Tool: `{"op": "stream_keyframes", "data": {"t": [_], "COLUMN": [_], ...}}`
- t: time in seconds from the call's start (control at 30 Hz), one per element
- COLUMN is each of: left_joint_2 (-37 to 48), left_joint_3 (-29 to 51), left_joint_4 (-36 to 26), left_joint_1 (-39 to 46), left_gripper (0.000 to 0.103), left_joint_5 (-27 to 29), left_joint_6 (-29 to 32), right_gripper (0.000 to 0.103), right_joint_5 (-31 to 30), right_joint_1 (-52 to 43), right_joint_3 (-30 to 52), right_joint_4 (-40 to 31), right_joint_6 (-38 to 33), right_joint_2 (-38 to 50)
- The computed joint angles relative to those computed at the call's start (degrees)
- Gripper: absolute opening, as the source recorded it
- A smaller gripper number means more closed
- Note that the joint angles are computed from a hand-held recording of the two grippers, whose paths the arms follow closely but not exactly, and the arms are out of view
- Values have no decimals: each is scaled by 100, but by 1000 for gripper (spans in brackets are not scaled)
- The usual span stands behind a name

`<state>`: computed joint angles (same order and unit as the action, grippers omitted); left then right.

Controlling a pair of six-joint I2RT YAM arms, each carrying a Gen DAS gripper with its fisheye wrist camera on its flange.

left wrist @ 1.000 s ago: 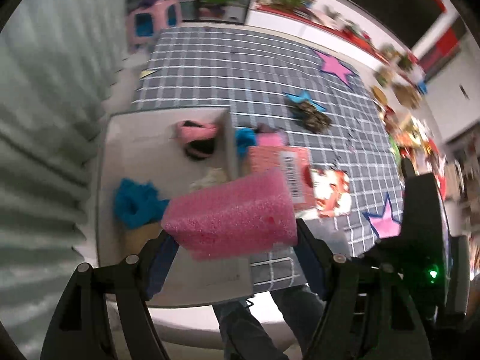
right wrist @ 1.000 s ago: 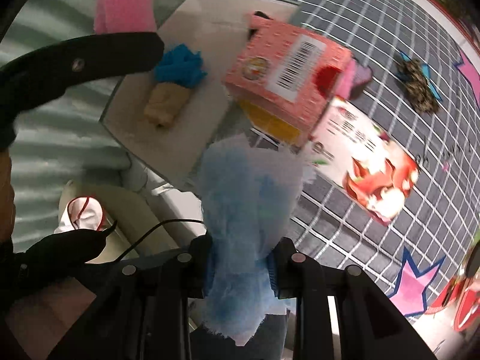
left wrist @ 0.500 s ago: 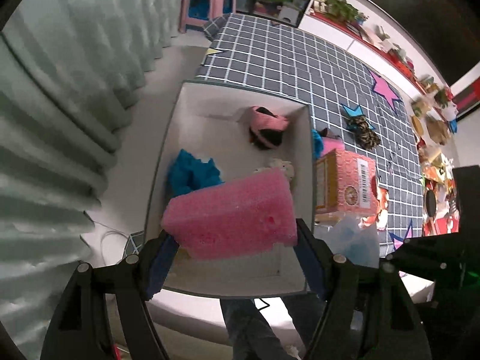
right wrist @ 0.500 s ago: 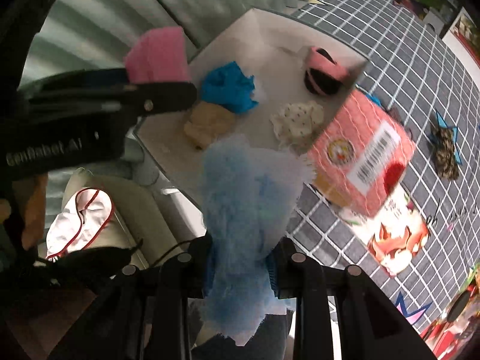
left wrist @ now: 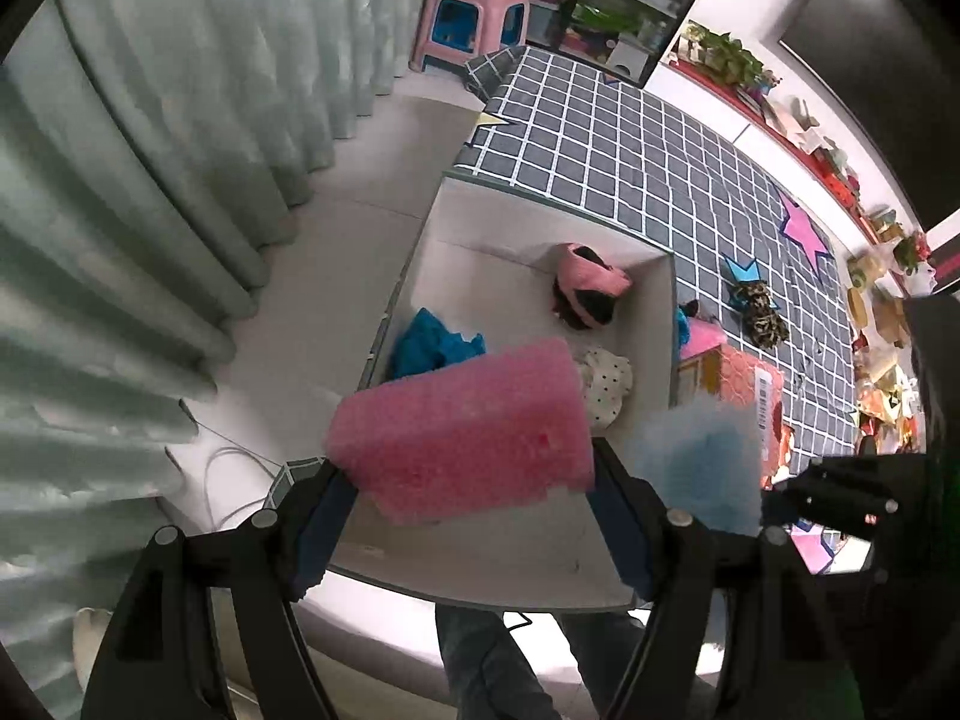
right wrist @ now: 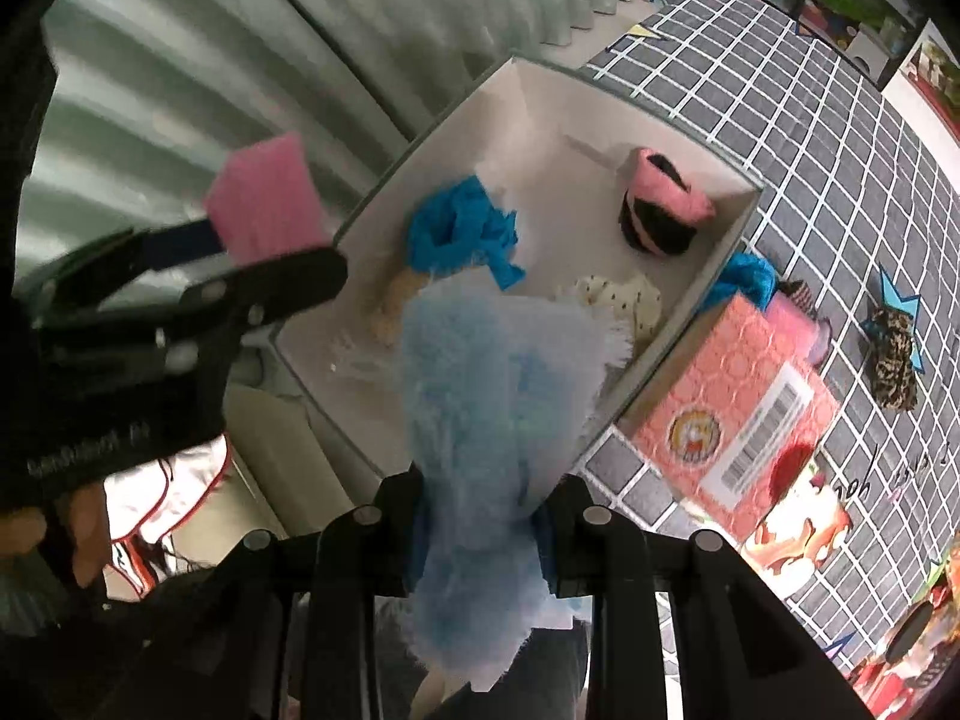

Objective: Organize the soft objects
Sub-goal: 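Lift and carry the pink sponge and light-blue cloth toward the white box, then lower the pink sponge and light-blue cloth into the box and open both grippers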

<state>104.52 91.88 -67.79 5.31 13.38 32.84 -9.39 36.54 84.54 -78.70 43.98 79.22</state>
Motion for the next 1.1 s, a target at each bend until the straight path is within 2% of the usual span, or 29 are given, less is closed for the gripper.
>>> {"op": "stream_keyframes", "data": {"t": [0.17,0.6,1.1], "left_joint_2": [57,341,660], "left_joint_3": [154,403,212], "left_joint_4": [1,59,400], "left_joint_1": [37,-186,-724], "left_gripper": [77,77,77], "left_joint_5": [125,8,-301], "left_joint_6": [-63,-195,-392], "right_gripper": [30,30,29], "right_joint_5": [-139,-211,-98], "right_joint_1": [-501,-1499,-1875], "right_joint_3": [119,602,767], "right_joint_4": [47,91,84], "right_joint_6": [-191,-549,-974], "right_joint_2": [110,541,1004]}}
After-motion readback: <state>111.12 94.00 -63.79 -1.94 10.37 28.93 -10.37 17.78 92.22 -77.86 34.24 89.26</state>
